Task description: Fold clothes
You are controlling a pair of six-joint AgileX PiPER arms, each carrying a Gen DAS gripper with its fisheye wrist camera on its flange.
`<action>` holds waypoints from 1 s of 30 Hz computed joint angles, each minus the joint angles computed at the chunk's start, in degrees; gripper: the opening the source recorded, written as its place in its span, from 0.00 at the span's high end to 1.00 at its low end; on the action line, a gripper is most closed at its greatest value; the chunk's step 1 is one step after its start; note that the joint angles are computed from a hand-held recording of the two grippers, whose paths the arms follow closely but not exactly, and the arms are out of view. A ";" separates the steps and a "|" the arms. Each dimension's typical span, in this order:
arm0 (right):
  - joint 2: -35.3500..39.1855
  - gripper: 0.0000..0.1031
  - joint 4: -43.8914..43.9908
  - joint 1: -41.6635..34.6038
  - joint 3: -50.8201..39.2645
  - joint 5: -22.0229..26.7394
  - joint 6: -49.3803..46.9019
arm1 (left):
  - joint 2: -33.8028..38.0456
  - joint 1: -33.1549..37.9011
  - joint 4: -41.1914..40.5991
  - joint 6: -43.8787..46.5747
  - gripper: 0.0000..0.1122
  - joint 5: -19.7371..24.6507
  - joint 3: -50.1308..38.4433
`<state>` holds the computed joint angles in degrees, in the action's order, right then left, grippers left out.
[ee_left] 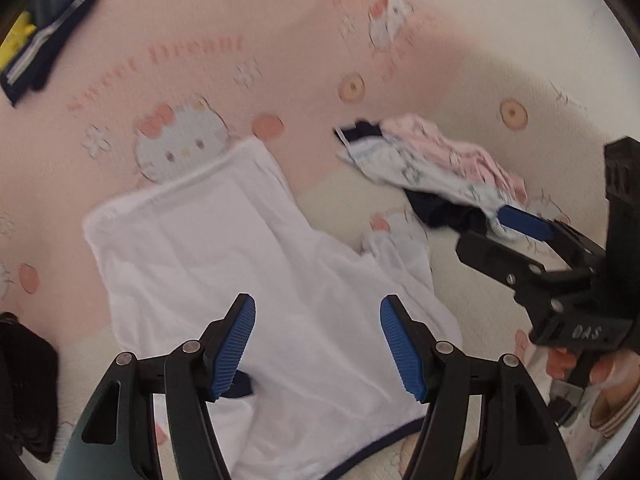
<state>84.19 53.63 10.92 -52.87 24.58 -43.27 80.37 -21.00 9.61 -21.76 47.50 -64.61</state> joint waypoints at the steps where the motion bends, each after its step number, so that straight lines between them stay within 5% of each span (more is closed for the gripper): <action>1: 0.85 0.01 1.37 -0.91 0.38 1.00 -1.36 | 0.83 0.69 -2.06 0.64 0.44 -0.71 0.52; 12: 16.29 0.01 13.51 -13.30 -5.85 26.39 -4.22 | 8.34 -2.64 2.04 -7.67 0.42 -1.97 0.54; 15: 21.39 0.06 17.54 -16.20 -8.37 32.40 -3.25 | 10.49 -3.13 3.02 -6.86 0.31 -2.15 -0.87; 20: 27.90 0.19 16.82 -17.39 -15.01 35.09 2.60 | 14.41 -2.80 1.43 -3.42 0.29 -2.41 -4.54; 30: 36.84 0.28 15.92 -18.30 -22.22 41.23 11.59 | 24.24 -1.54 -9.60 9.61 0.30 0.13 -15.26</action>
